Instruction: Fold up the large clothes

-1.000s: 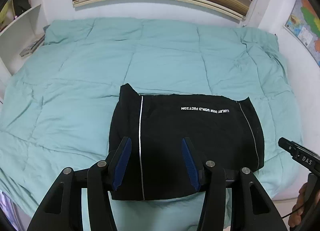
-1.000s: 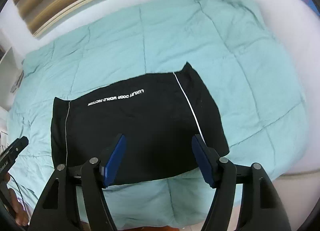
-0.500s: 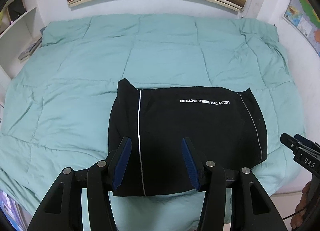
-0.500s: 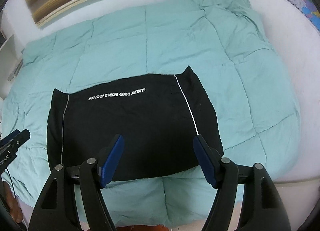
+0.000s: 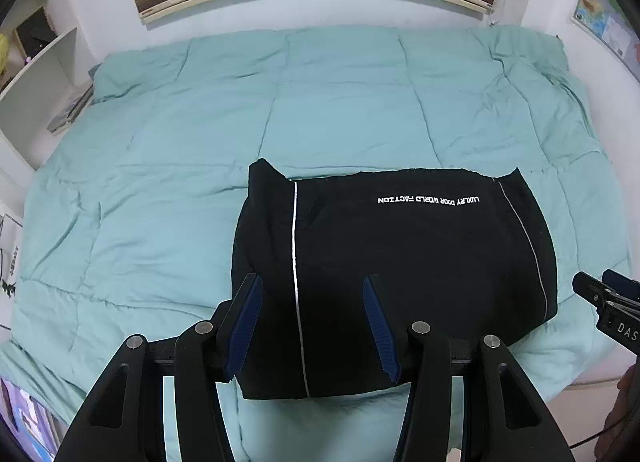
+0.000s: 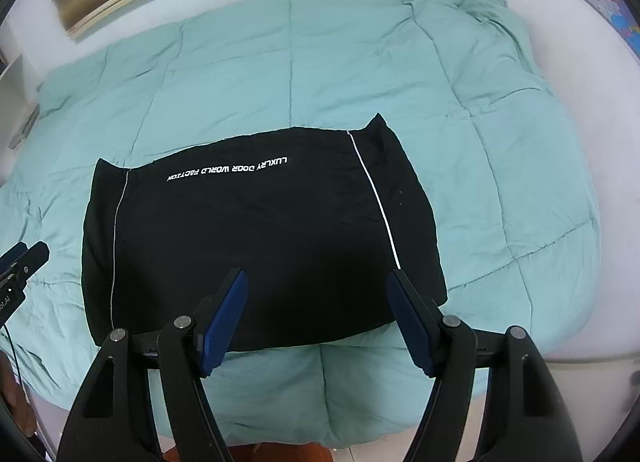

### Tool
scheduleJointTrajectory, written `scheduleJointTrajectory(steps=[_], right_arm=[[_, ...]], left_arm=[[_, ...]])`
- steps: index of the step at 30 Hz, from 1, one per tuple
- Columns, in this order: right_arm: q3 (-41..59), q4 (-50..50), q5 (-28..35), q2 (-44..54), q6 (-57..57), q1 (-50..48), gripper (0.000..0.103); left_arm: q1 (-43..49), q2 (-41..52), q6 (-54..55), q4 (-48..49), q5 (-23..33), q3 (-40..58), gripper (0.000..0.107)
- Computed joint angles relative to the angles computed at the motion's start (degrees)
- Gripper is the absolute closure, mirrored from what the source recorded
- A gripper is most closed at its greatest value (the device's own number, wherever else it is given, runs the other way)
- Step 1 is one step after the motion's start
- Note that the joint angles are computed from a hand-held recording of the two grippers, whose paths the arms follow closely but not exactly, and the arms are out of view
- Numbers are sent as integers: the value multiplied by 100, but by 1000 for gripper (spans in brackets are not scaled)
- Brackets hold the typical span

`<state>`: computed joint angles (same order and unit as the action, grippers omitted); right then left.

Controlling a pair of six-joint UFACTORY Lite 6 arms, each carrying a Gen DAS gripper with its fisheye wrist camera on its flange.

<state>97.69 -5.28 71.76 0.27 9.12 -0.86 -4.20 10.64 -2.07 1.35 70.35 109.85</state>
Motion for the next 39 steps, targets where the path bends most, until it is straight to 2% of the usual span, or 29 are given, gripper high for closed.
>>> scheduleJointTrajectory(steps=[33,39], right_arm=[[-163,-43,25,21,122,147,29],[-245,-137,37,-59,255,285,29]], left_arm=[[73,74,171,-6,24,-93,53],[36,-69,64,253,-248,-211,53]])
